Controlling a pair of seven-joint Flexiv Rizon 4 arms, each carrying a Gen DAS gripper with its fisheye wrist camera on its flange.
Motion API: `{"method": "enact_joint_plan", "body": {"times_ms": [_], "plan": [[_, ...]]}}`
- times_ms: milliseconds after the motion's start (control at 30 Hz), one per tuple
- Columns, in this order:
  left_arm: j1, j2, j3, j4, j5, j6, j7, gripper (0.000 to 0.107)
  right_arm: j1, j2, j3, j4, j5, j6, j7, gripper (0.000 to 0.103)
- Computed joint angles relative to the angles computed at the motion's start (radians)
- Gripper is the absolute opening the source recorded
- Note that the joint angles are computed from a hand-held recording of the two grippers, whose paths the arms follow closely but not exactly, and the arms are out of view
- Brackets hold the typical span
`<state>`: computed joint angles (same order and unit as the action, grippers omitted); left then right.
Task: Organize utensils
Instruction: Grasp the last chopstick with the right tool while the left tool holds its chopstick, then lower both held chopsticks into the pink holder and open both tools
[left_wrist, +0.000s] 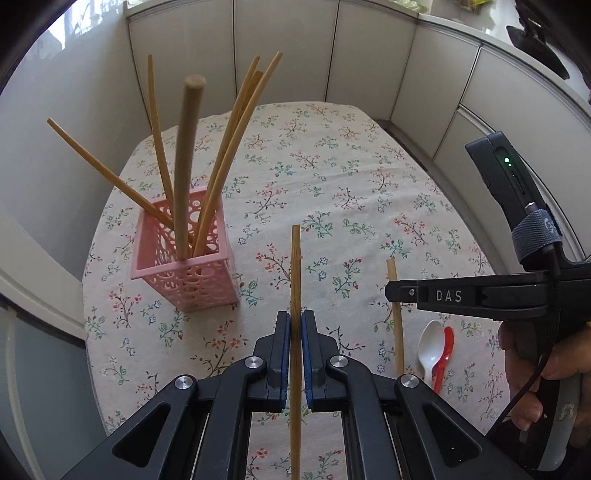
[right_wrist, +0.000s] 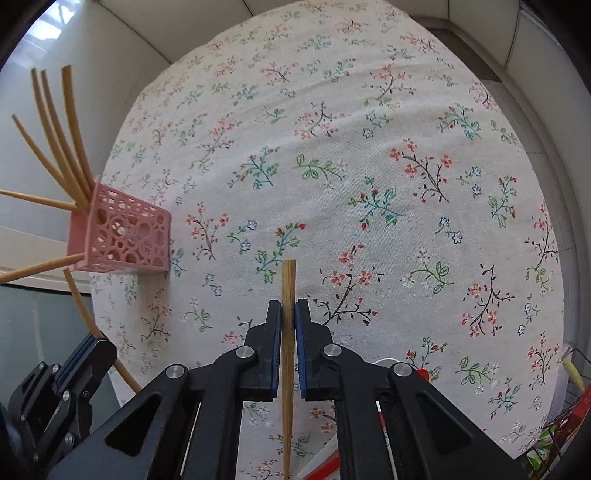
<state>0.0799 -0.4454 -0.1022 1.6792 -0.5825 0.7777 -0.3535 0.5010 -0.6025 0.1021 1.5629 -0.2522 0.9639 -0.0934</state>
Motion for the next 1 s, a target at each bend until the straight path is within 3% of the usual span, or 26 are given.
{"method": "enact_joint_plan", "body": {"times_ms": [167, 433, 633, 1000], "plan": [[0.019, 0.046, -0.025, 0.042, -0.106, 0.031, 0.068, 0.006, 0.053, 0.075, -0.061, 0.074, -0.125, 0.045, 0.067, 0.008], [0.009, 0.145, -0.039, 0.134, -0.375, 0.098, 0.261, 0.006, 0.103, 0.194, -0.130, 0.174, -0.446, 0.056, 0.278, 0.007], [-0.019, 0.188, -0.015, 0.157, -0.539, 0.079, 0.365, 0.006, 0.083, 0.249, -0.122, 0.206, -0.643, 0.053, 0.423, 0.007], [-0.051, 0.234, 0.023, 0.159, -0.742, 0.057, 0.453, 0.006, 0.045, 0.279, -0.080, 0.181, -0.854, -0.004, 0.549, 0.007]]}}
